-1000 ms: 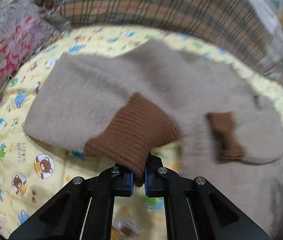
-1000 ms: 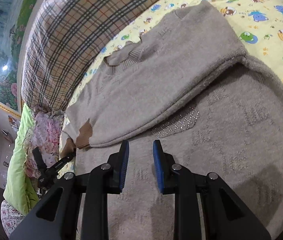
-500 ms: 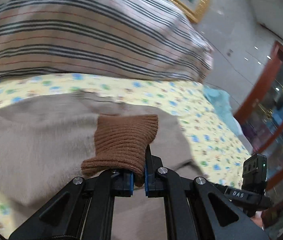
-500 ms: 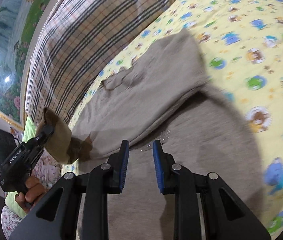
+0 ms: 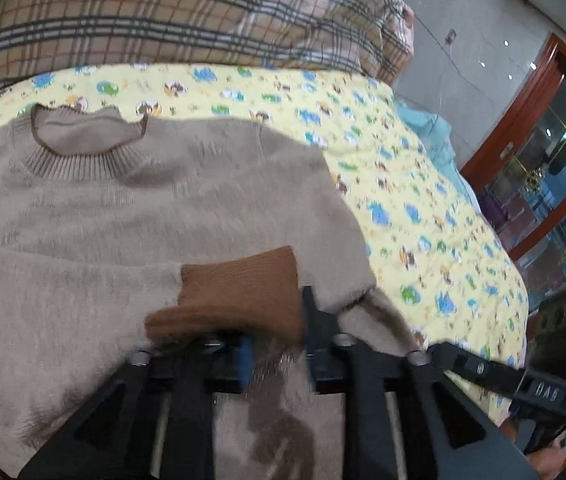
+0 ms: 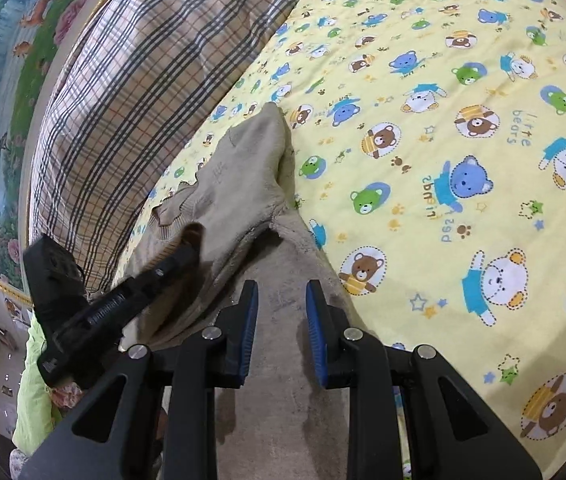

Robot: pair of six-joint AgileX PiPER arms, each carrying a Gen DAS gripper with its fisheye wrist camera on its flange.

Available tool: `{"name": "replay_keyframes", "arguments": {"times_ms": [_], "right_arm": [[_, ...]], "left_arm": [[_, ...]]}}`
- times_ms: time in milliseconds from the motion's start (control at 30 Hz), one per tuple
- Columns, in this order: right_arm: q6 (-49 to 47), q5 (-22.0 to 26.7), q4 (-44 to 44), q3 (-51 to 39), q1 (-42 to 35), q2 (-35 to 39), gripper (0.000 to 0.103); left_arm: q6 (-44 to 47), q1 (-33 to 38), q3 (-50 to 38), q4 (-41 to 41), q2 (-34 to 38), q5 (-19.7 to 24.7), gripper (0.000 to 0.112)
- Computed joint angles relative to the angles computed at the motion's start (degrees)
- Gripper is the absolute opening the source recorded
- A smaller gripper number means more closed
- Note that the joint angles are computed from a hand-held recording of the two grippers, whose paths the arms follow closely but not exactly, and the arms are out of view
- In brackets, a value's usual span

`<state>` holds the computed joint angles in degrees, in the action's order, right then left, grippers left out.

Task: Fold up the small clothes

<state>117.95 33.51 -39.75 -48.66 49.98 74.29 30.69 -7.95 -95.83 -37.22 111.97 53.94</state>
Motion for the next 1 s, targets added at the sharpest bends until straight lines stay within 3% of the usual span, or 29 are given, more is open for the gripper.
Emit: {"name": "replay_keyframes", "arguments": {"times_ms": [33, 67, 100, 167, 267, 400, 533, 700, 867, 933, 967, 1000], "right_arm": [[0.0, 0.2, -0.2, -0.3, 0.2, 0.2, 0.026], [-0.8, 0.2, 0.1, -1.1, 0.1, 0.9, 0.032], [-2.2, 0.3, 0.8, -2.3, -0.1, 1.9, 0.044], [-2.8, -0.8, 0.4, -3.9, -0.2, 3.6, 0.053], [-9.0, -1.9, 2.6, -8.1, -0.8, 7.4, 0.053], [-22.6, -6.1, 12.3, -14.2, -4.7, 13.7, 0.053], [-32.4, -7.1, 20.8, -20.5, -7.0, 19.5, 0.054], [-28.8, -3.5, 17.9, -23.6, -5.3, 22.7, 0.054], [-30.7, -3.0, 20.7, -24.6, -5.8, 25.0, 0.054], [-31.3, -3.5, 20.2, -25.6, -5.6, 26.1, 0.045], [-33.0, -3.5, 20.5, -26.7, -5.6, 26.8, 0.027], [-33.8, -3.7, 20.1, -27.4, -5.5, 27.1, 0.015]], "left_arm": [[1.3, 0.5, 1.6, -0.7, -1.0, -0.2, 0.043], [2.0, 0.7, 3.1, -0.6, -2.0, -0.7, 0.056], [3.9, 1.7, 5.7, -1.1, -3.9, -1.5, 0.064], [7.1, 3.9, 9.5, -1.5, -7.1, -1.6, 0.066], [11.2, 9.2, 14.0, -2.4, -10.9, -0.2, 0.070], [14.1, 20.3, 18.0, -2.9, -13.7, 0.7, 0.073], [12.9, 28.9, 17.9, 0.7, -12.4, -2.7, 0.077], [7.5, 35.0, 10.4, 4.9, -4.5, -4.1, 0.077], [-1.6, 34.3, 5.0, 14.0, 0.8, -9.6, 0.078], [-2.6, 34.1, 4.6, 14.3, 1.3, -10.3, 0.080], [-4.0, 33.2, 4.8, 15.7, 1.1, -11.1, 0.081], [-5.6, 32.4, 5.0, 17.8, 0.9, -11.9, 0.081]]}}
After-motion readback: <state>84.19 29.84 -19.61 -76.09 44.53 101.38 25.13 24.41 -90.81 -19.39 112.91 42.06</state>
